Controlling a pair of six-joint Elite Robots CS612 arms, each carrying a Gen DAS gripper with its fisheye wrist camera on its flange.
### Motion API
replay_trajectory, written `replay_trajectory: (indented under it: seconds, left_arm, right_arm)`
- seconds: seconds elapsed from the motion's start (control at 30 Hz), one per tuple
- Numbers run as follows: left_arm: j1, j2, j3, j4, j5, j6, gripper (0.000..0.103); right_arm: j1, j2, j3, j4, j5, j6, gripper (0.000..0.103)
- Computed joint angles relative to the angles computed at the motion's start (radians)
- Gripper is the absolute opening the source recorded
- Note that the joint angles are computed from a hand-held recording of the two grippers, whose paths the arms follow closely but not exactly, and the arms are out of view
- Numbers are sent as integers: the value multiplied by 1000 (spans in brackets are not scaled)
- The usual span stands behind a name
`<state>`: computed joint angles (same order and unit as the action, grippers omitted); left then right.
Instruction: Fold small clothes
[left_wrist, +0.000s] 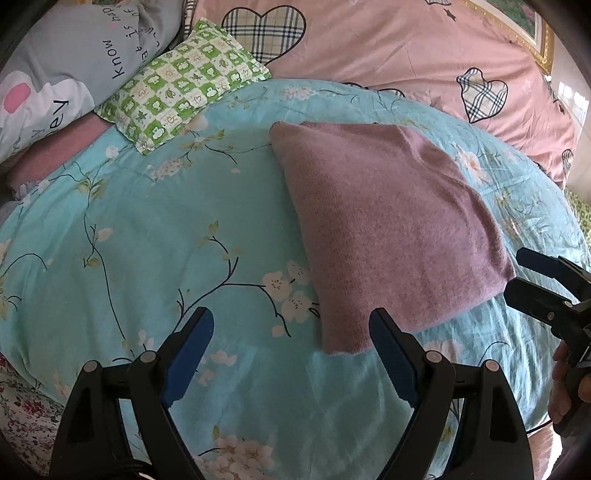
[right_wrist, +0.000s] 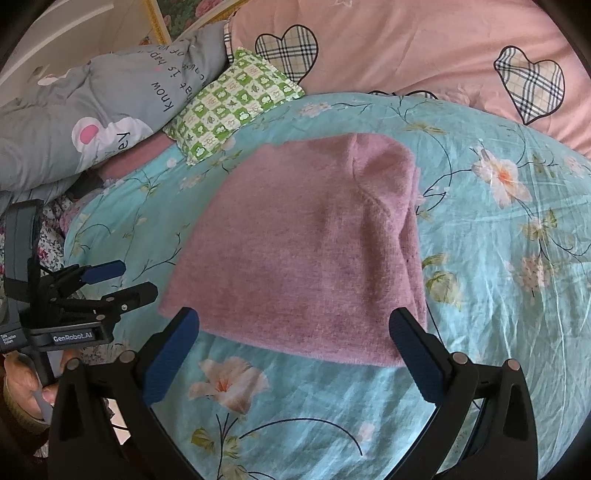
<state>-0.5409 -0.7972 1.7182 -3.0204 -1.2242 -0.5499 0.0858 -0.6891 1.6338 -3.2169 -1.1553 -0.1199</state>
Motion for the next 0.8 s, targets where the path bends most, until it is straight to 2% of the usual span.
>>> replay_trajectory:
  seconds: [0.8]
  left_arm:
    - [-6,2,2,-20,-14,6,86]
  right_arm:
    - [3,3,-3,5,25,-6,103]
